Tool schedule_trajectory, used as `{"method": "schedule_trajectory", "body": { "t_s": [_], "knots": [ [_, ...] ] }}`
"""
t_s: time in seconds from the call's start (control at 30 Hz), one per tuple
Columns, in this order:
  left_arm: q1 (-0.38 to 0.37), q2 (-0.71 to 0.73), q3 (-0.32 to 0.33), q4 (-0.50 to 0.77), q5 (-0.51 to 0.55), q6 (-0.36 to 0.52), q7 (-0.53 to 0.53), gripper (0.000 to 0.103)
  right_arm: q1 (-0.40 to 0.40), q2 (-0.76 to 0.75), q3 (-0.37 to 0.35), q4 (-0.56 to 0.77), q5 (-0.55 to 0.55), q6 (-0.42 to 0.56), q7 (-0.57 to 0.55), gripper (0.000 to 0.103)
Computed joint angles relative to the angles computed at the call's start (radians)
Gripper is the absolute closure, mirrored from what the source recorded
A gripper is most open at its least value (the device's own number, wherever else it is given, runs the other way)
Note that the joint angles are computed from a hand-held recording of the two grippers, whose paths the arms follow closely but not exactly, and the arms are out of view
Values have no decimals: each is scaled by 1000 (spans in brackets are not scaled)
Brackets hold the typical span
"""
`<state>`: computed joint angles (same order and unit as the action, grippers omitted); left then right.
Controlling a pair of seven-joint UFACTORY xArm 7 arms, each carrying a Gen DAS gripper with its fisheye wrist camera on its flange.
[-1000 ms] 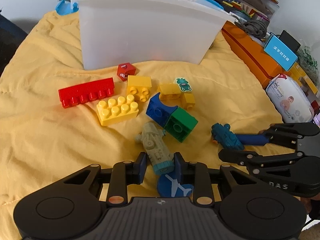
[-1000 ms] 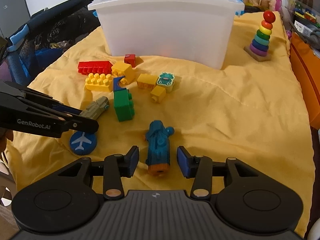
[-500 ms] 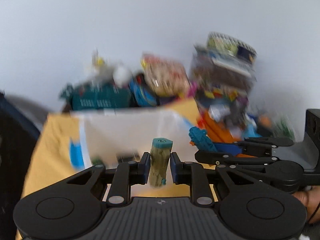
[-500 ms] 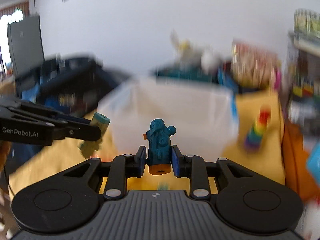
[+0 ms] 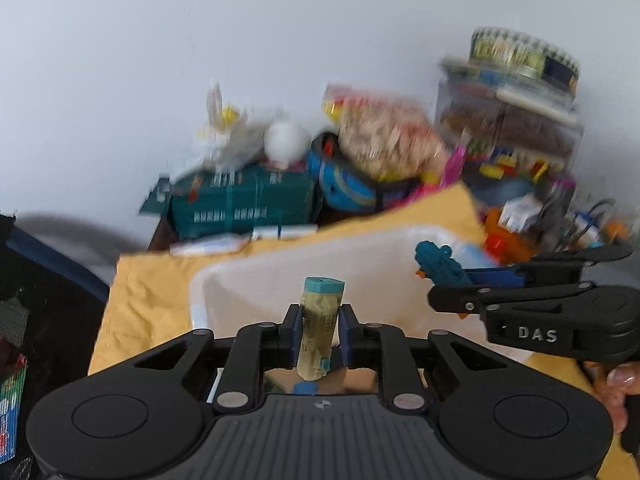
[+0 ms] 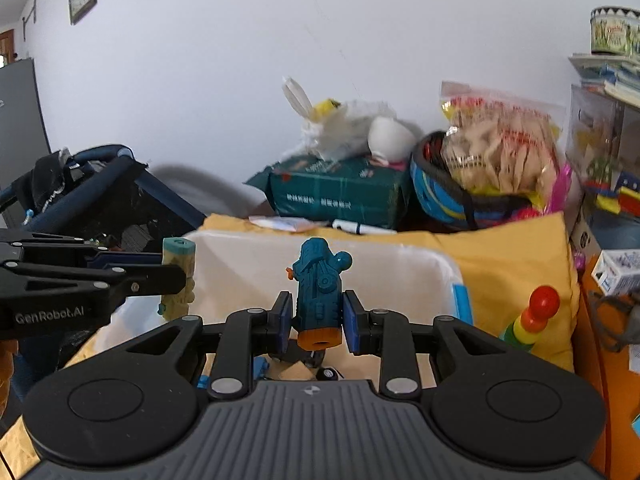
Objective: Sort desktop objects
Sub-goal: 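Open both tools to drop the toys into the white bin, then move both open tools back to the toy pile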
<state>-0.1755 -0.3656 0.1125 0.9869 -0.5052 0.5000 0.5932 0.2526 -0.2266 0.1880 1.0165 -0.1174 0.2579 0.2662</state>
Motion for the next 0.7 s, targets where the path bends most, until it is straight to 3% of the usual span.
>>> {"method": "schedule_trajectory", "body": {
  "t_s": [0.07, 0.13, 0.17, 0.23, 0.37, 0.43, 0.57, 0.7],
  "knots": [
    [13, 24, -3, 8, 4, 24, -33, 79, 10, 22, -9, 18, 23, 47, -12, 73],
    [26, 25, -5, 9, 4, 59, -67, 62, 21, 38, -19, 26, 57, 73, -18, 71],
    [18, 7, 6, -5, -25, 57, -49, 59, 19, 43, -18, 31, 52, 87, -16, 69],
    [3, -27, 20, -32, -63, 43, -11, 51, 17, 24, -16, 8, 46, 79, -6, 66],
    [-19, -132, 37, -97, -98, 25, 9, 45, 21, -17, -18, -22, 53, 54, -11, 65],
    [-28, -207, 39, -152, -96, 2, 13, 37, 38, -47, -29, -47, 84, 20, -38, 59],
    [-29, -361, 48, -265, -41, 31, -13, 36, 63, -152, -28, -136, 102, -26, -65, 54],
    [-2, -487, 64, -372, 27, 158, -81, 34, 121, -273, -44, -249, 150, -19, -110, 46]
  ]
}}
